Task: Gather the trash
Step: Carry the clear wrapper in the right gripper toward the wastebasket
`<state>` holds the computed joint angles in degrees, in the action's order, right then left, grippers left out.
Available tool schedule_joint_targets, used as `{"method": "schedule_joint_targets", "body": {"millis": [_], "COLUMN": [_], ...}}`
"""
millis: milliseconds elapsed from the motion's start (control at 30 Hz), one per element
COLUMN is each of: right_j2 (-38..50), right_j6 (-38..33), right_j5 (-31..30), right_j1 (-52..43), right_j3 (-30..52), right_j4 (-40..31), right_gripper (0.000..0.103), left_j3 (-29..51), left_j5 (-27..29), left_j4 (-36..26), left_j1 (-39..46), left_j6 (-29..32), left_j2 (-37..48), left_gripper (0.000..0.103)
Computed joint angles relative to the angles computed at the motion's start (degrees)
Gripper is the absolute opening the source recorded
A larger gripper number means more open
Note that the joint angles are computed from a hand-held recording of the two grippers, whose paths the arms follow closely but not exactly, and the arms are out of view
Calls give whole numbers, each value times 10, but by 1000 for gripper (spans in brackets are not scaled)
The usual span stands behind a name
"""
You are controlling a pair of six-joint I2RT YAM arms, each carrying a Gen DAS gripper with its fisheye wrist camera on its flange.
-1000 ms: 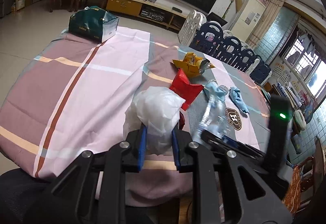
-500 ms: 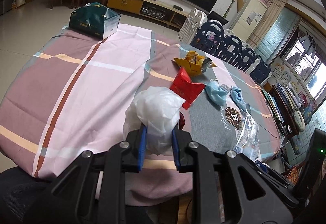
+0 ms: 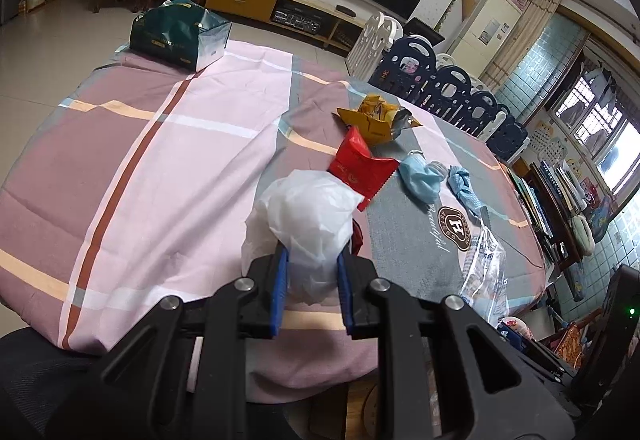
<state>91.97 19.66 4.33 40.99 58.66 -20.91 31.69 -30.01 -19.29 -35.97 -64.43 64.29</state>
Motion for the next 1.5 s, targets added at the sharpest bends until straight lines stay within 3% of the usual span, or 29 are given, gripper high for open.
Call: {"method": "schedule_joint_targets", "body": {"millis": [933, 1200, 1500], "right_j2": [-22, -104, -216], "right_j6": [3, -25, -112], "right_j5": [0, -25, -52], "right_j1": [-2, -69, -235], "right_j3": [-12, -34, -128], "right_j4": [11, -12, -68], "right_gripper": [35, 35, 35], "left_j3": [5, 12, 14], "left_j5": [7, 12, 13], "left_j4": [-1, -7, -8], "left_j1": [3, 8, 9], "left_j6": [1, 2, 4], "left_j2": [12, 20, 25], "left_gripper": [23, 23, 23]}}
